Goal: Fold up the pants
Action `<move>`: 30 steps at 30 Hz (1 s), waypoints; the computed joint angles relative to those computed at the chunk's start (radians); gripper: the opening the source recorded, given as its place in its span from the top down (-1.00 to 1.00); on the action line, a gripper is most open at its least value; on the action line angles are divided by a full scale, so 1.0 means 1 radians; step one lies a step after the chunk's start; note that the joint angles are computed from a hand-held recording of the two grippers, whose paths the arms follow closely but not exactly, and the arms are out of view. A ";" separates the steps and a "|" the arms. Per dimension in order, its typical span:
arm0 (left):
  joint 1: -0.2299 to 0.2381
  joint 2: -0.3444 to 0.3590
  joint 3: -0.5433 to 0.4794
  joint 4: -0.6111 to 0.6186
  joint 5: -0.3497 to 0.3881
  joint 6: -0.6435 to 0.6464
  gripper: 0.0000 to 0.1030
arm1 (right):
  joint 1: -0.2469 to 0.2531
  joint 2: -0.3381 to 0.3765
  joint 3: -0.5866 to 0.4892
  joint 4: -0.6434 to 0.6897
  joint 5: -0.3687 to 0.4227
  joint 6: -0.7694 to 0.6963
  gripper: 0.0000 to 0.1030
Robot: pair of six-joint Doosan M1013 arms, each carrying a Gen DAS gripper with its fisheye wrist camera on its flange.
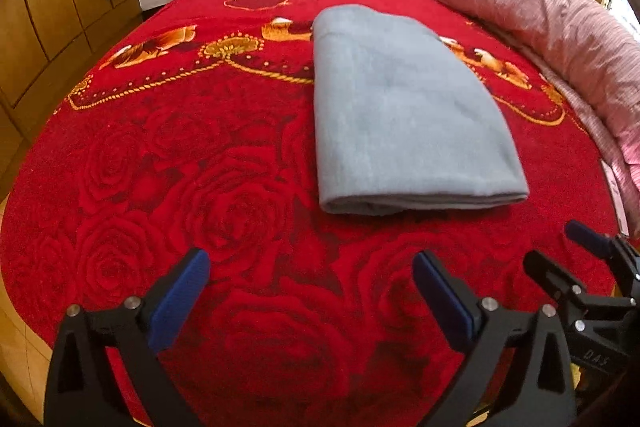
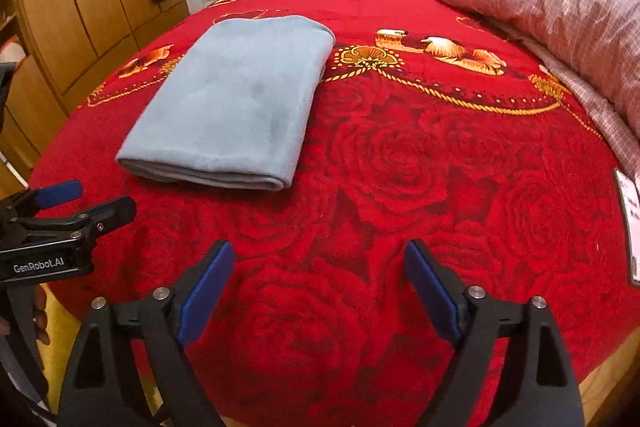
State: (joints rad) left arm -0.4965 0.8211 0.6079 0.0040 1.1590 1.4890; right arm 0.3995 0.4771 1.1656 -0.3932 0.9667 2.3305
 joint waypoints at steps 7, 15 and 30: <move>-0.005 0.045 -0.056 0.016 0.051 0.016 -0.99 | -0.012 0.018 0.011 0.000 -0.006 -0.001 -0.81; -0.004 0.045 -0.046 0.014 0.035 0.022 -0.99 | -0.006 0.023 0.019 -0.029 -0.026 0.008 -1.00; -0.002 0.042 -0.040 0.010 0.034 0.013 -0.99 | -0.002 0.023 0.027 -0.050 -0.044 0.023 -1.00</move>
